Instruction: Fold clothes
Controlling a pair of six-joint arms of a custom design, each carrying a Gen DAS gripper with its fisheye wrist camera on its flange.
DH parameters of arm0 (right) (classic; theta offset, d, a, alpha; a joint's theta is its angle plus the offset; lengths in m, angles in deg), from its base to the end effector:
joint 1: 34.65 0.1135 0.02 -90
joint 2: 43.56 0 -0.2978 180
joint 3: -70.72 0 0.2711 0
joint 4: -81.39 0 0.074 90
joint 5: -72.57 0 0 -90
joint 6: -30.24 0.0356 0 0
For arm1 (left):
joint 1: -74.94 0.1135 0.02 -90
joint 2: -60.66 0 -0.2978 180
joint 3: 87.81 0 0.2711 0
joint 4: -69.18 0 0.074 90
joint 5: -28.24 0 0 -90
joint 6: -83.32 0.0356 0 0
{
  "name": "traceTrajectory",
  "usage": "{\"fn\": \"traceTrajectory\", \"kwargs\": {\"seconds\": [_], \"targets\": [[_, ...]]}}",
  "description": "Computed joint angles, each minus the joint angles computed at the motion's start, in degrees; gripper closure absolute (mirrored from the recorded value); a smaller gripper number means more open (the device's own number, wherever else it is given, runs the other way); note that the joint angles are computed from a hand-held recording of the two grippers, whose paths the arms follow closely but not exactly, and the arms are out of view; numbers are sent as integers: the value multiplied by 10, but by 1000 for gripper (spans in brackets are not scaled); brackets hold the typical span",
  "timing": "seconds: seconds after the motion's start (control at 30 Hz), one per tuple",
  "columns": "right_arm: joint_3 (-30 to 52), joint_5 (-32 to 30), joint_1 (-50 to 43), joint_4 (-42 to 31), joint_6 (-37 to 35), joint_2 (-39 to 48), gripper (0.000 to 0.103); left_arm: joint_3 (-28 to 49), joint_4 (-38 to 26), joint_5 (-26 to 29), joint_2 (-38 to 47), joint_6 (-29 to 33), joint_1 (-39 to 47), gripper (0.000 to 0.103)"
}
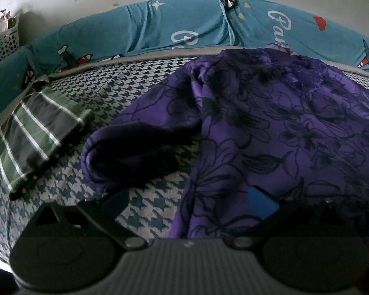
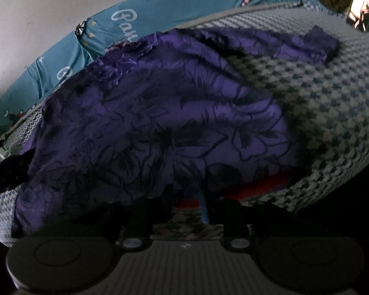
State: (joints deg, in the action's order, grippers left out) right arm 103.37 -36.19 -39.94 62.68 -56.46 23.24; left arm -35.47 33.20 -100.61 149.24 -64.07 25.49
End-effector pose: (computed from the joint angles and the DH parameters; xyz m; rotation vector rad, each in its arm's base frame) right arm 0.1923 -0.0063 0.1492 0.0481 2.4653 0.3923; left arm 0.1875 -0.1848 0.1541 -0.2998 2.3977 0.2040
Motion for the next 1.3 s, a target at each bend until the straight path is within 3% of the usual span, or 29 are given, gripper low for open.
{"fn": "traceTrajectory", "kwargs": {"seconds": [0.33, 0.57, 0.67, 0.73, 0.8, 1.0, 1.13, 1.3], "targets": [[13, -93, -53, 18, 80, 75, 66, 0, 3, -3, 3, 0, -3, 0], [-3, -15, 14, 55, 71, 66, 66, 5, 3, -4, 12, 0, -7, 0], [-12, 20, 38, 69, 61, 55, 72, 7, 2, -3, 15, 1, -7, 0], [-18, 33, 46, 72, 53, 43, 89, 5, -1, -4, 13, -3, -6, 0], [-24, 37, 51, 65, 39, 21, 96, 4, -4, -5, 12, -8, -4, 0], [-32, 13, 63, 20, -25, -26, 97, 1, -11, -4, 8, -23, 3, 0], [-28, 54, 81, -6, -19, -36, 97, 0, -14, -5, 8, -25, 6, 0], [-19, 40, 91, -60, -44, -46, 97, 10, -43, -3, 20, -48, 15, 0]]}}
